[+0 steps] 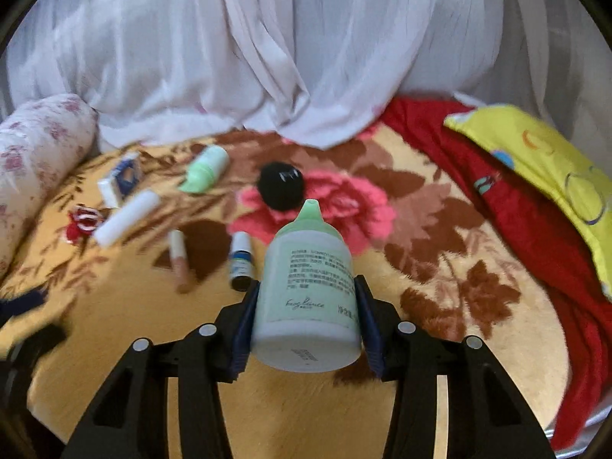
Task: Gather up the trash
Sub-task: 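Grasp the lip gloss tube with the left tool while the right tool grasps the white bottle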
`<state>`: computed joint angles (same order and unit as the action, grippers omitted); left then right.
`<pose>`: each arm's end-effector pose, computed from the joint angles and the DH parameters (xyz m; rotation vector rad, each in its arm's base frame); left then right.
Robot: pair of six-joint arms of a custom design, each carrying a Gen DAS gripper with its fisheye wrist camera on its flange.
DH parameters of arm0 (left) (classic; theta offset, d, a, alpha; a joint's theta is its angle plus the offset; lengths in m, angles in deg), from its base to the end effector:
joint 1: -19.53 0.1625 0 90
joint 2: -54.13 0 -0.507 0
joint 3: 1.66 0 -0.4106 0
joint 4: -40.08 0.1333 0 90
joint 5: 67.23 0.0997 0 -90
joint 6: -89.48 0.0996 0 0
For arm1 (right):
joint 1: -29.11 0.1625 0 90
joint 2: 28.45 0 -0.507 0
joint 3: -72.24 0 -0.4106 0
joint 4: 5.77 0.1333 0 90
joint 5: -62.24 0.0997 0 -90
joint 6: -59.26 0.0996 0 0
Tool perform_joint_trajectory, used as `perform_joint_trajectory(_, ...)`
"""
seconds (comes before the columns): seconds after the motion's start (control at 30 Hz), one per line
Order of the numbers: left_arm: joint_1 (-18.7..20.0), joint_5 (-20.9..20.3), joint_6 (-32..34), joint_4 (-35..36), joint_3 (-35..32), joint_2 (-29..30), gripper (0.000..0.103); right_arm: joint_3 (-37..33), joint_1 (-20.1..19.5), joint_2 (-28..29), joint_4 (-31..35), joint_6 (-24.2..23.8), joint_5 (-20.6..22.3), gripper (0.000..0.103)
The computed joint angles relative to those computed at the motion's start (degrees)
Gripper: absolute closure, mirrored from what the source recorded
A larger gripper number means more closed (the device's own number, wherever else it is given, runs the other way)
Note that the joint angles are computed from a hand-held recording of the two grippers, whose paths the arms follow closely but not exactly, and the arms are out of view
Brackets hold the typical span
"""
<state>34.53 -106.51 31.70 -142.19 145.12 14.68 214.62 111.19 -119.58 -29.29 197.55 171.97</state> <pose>-0.2827 -0.2936 0.0059 0.5088 2.3541 -0.9167 0.0596 -0.2946 0.2173 0.4159 -2.1600 1.0398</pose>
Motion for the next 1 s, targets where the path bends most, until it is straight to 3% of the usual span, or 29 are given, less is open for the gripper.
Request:
perform_joint_trajectory(0.17, 8.4, 0.4, 3.6, 1.0, -7.5, 2.5, 0.031, 2.7, -0.5, -3.3, -0.3, -1.0, -3.2, 0.056)
perform_joint_trajectory(0.4, 14.1, 1.1, 3.9, 5.9, -14.6, 5.8, 0.031, 3.9, -3.5, -5.9, 0.4, -2.1, -7.5, 0.056)
perform_joint_trajectory(0.53, 16.7, 0.9, 2.0, 13.3, -18.5, 6.7, 0.033, 4.2, -4.7, -6.8, 1.0, -2.0, -8.6, 0.056)
perform_joint_trajectory(0.57, 17.4, 0.0, 1.8, 14.5, -19.2, 6.6, 0.046, 4.3, -4.9, -7.1, 1.1, -2.2, -8.9, 0.056)
perform_joint_trajectory(0.6, 18.6, -1.9, 2.8, 13.7, -19.5, 6.6, 0.067, 4.5, -5.0, -7.3, 1.2, -2.3, -9.0, 0.056)
perform_joint_trajectory(0.63, 19.2, -3.0, 3.1, 12.9, -19.5, 6.6, 0.072, 4.6, -5.2, -7.6, 1.3, -2.5, -9.4, 0.056)
perform_joint_trajectory(0.77, 18.4, -3.0, 4.2, 8.5, -17.2, 6.1, 0.083, 4.9, -5.0, -8.1, 1.5, -2.6, -9.7, 0.056)
perform_joint_trajectory(1.0, 13.1, -1.6, 2.9, 7.2, -10.2, 2.0, 0.085, 5.7, -2.7, -8.8, 1.8, -2.4, -9.1, 0.056)
